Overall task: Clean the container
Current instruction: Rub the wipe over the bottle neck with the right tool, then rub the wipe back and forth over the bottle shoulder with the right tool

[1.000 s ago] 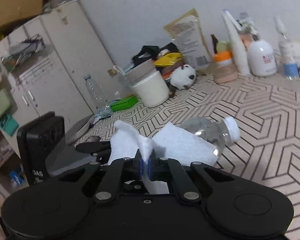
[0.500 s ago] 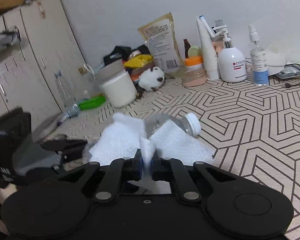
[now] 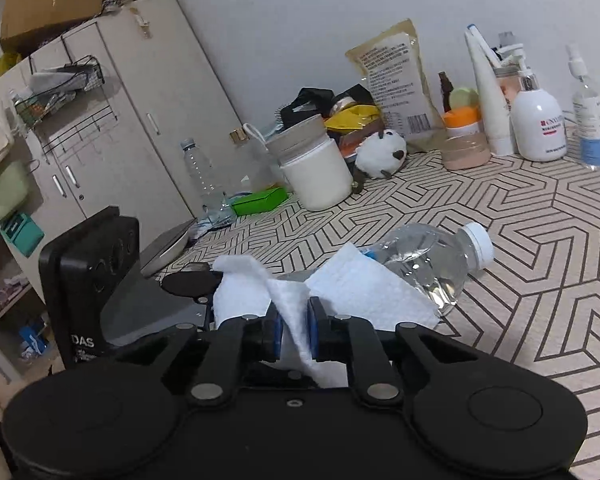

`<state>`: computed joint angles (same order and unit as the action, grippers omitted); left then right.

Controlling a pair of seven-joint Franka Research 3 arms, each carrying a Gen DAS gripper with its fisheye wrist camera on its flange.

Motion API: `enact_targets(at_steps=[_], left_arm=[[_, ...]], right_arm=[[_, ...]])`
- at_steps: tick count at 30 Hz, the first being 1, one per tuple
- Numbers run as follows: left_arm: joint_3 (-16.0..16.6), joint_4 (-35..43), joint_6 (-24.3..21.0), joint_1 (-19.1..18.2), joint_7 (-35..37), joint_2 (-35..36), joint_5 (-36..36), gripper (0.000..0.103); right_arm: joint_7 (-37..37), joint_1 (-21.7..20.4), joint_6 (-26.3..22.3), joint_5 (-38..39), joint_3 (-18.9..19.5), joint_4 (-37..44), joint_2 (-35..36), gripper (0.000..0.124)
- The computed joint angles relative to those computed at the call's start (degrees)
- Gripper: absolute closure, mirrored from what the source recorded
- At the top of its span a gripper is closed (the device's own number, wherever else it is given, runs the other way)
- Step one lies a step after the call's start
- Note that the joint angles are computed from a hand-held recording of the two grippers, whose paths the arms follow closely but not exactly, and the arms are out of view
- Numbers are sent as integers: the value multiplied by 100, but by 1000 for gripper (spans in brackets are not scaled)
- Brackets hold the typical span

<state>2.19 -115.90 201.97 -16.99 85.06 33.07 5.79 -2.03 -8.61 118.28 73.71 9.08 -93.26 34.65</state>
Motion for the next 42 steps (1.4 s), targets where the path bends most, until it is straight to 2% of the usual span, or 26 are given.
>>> enact_targets(at_steps=[3, 5, 10, 12, 13, 18, 28, 30, 32, 34, 36, 38, 39, 42], left_arm=[[76, 10, -30, -113, 17, -3, -110, 25], [-7, 78, -80, 8, -8, 25, -18, 25], [-18, 2, -61, -12, -39, -30, 7, 25], [17, 12, -79, -52, -29, -25, -16, 25], [30, 16, -86, -65, -26, -24, -24, 25], [1, 35, -102, -37, -66, -10, -1, 25], [-19, 89, -146, 32, -116, 25, 90, 25], [-19, 97, -133, 35, -125, 34, 109, 25], [40, 92, -117, -35, -100, 35, 78, 25], [169, 92, -104, -186, -22, 41, -14, 25], [259, 94, -111, -297, 46, 45, -111, 25], [294, 98, -111, -344, 97, 50, -170, 25], [287, 95, -107, -342, 111, 49, -182, 25], [257, 76, -94, -324, 139, 38, -209, 25]], right_arm=[[38, 39, 249, 94, -9, -25, -13, 110], [50, 49, 443, 218, 6, -42, -20, 110], [12, 171, 1411, 650, 19, -156, -86, 110], [-41, 247, 1771, 705, 20, -191, -106, 104], [-45, 245, 1821, 708, 29, -189, -99, 98], [-161, 254, 1934, 641, 69, -212, -102, 97], [-113, 205, 1590, 257, 80, -228, -119, 103], [-20, 146, 1275, 142, 78, -174, -85, 103], [-48, 15, 701, 51, 113, -118, -54, 103], [13, -135, -95, -88, 132, 51, 60, 101], [-2, -164, -443, -146, 113, 121, 103, 100], [79, -118, -382, -100, 64, 124, 106, 110], [145, -99, -314, -61, 44, 125, 106, 110], [125, 20, 286, 146, 3, -29, 0, 110]])
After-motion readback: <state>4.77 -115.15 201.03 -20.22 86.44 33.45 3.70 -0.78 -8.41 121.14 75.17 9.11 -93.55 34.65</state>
